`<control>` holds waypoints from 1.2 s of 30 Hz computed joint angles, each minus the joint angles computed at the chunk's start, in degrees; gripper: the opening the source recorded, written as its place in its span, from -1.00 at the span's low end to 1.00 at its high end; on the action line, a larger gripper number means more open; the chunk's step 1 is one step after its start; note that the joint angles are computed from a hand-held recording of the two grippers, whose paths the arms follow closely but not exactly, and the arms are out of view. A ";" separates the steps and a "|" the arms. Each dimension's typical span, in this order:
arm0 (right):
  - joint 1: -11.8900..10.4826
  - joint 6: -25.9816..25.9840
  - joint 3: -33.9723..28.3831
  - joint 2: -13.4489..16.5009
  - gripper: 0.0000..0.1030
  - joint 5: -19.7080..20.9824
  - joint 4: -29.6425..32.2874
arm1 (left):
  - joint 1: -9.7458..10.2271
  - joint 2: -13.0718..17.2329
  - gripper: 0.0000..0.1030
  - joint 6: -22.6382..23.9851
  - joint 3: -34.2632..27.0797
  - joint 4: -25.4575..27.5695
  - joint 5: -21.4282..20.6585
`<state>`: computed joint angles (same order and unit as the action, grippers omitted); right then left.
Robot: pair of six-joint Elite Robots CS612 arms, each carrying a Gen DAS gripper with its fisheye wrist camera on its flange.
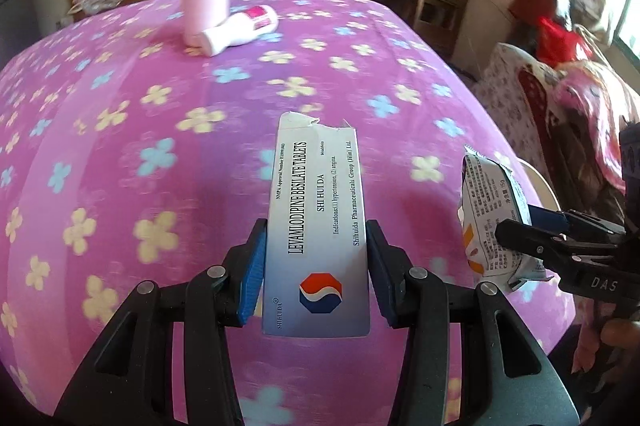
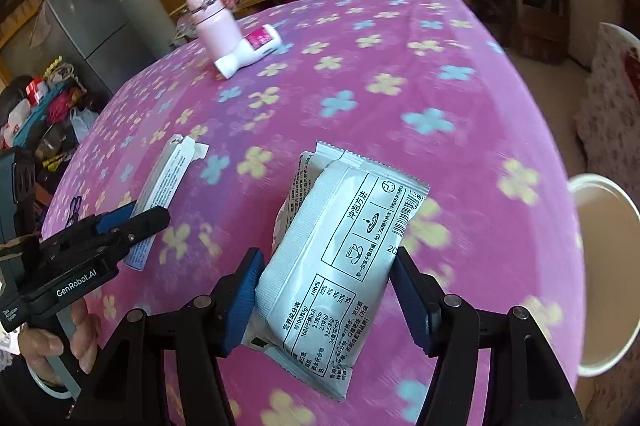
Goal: Collect trash
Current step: 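Carry the medicine box and white packet over the white bucket with both tools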
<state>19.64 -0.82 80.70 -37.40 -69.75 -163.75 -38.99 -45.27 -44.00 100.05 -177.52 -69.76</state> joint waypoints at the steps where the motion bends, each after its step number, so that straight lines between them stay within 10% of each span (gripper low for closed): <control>1: -0.37 0.09 1.13 -0.54 0.21 -0.32 -0.97 | -0.30 0.06 -0.13 0.30 -0.33 0.14 0.03; 36: -11.10 11.75 12.52 -4.28 0.23 -7.86 -11.54 | -5.14 8.88 -0.13 12.30 -21.32 9.46 -7.03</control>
<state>8.54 10.93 93.22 -41.68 -77.61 -175.29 -44.14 -36.39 -31.70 78.73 -168.06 -76.79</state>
